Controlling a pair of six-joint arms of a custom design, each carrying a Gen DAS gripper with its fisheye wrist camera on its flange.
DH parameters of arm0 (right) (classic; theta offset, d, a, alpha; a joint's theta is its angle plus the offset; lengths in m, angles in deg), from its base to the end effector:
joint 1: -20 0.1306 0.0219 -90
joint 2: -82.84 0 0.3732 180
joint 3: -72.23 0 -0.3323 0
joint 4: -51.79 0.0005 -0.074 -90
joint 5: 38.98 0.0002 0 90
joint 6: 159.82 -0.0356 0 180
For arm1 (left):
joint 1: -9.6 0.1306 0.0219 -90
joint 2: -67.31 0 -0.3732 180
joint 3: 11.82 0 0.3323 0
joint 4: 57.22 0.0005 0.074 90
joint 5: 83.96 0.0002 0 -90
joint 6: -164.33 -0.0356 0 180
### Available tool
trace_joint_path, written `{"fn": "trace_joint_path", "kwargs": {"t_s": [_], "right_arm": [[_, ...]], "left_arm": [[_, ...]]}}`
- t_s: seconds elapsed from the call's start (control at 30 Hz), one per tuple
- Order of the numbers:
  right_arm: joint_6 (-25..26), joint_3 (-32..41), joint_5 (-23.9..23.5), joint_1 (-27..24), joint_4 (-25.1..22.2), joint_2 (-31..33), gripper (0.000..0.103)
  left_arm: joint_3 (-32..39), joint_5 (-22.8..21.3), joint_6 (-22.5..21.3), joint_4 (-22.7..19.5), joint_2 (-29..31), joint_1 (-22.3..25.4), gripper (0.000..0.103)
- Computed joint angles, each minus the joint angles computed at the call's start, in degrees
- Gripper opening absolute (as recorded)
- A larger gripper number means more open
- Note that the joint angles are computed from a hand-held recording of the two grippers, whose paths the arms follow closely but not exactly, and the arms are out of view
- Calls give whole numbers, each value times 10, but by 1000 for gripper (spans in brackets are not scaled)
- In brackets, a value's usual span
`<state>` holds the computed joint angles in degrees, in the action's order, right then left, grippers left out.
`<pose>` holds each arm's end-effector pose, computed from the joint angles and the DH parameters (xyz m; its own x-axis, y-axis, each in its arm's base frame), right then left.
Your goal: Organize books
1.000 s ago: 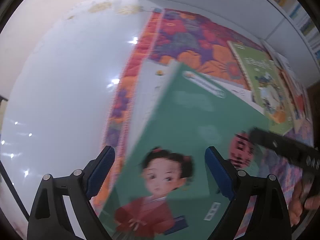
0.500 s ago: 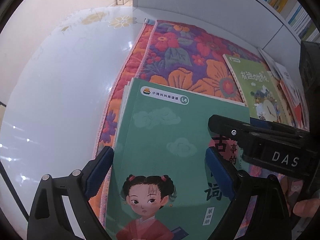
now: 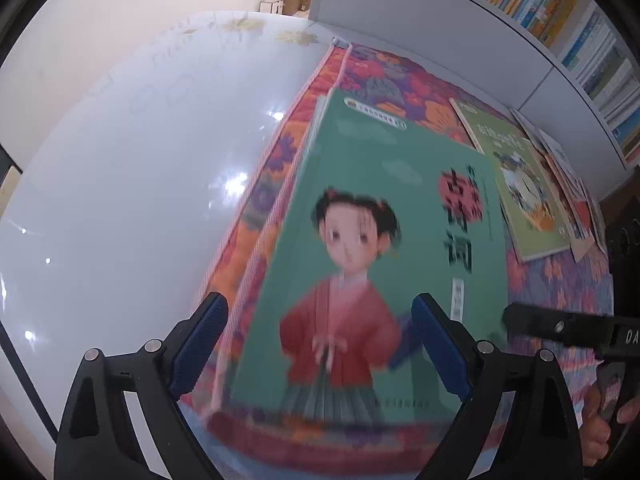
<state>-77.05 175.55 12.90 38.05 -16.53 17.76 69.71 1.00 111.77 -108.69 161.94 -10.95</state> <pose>0.4900 0.1823 0.3018 -0.9723 -0.2127 -0.0971 -0.2259 0.7472 0.6250 0.3965 -0.1458 0.3283 -0.8625 -0.3234 -0.3892 -0.2645 0.9438 -0.1981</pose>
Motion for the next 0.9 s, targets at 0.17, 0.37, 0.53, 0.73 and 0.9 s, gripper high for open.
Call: {"fn": "trace_joint_path", "kwargs": {"t_s": [0.17,0.37,0.53,0.73,0.9], "right_arm": [[-8,-11,-8,32,-6,-6,71],[-21,-12,-2,32,-10,-10,71],[6,-38,27,-5,47,-47,70],[-11,-36,47,-113,93,-39,70],[28,45,76,-169,63,27,69]], "left_arm": [[-19,0,13,10,-11,-22,90],[-31,6,27,24,-25,-13,91],[-8,-87,48,13,-53,-50,91],[44,-106,27,55,-23,-118,91],[140,-36,17,81,79,-148,91]]}}
